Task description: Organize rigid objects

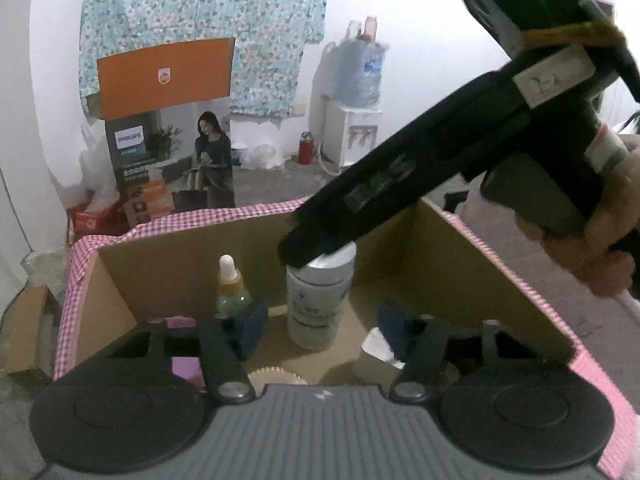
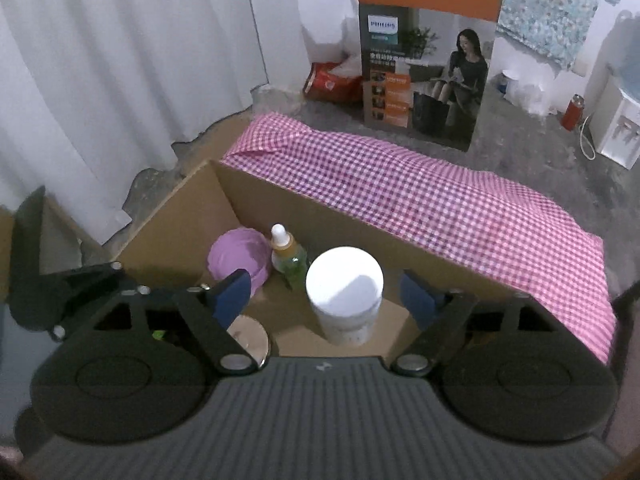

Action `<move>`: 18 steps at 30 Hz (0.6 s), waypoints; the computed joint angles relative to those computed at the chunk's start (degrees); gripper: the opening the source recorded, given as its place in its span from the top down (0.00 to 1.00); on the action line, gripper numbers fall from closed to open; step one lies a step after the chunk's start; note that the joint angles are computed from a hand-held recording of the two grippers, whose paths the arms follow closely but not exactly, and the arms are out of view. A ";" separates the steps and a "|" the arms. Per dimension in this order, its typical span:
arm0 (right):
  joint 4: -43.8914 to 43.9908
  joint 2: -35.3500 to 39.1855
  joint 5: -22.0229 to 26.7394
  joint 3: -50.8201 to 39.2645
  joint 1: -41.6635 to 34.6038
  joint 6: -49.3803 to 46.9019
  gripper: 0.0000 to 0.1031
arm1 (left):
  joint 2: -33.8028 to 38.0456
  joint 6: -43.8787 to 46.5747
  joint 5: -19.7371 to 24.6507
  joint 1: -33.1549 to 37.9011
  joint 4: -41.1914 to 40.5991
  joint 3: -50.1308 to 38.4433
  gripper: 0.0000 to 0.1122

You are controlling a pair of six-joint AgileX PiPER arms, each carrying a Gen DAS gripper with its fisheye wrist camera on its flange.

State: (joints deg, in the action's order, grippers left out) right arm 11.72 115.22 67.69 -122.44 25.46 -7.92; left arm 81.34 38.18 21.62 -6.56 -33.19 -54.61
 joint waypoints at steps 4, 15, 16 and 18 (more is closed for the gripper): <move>-1.47 5.88 1.58 -4.97 0.79 1.17 0.22 | 4.18 -8.59 -1.68 -2.46 8.54 -3.17 0.50; 1.18 9.39 -1.54 -3.92 -0.97 0.45 0.49 | 8.03 -7.78 6.09 -1.08 7.08 -8.66 0.55; 0.96 8.73 -2.09 -2.89 -1.13 0.18 0.49 | 8.19 -7.37 6.43 -0.85 6.60 -8.86 0.55; 0.72 7.63 -2.60 -1.43 -1.55 -0.09 0.50 | 7.76 -6.58 6.59 -0.56 5.68 -8.38 0.55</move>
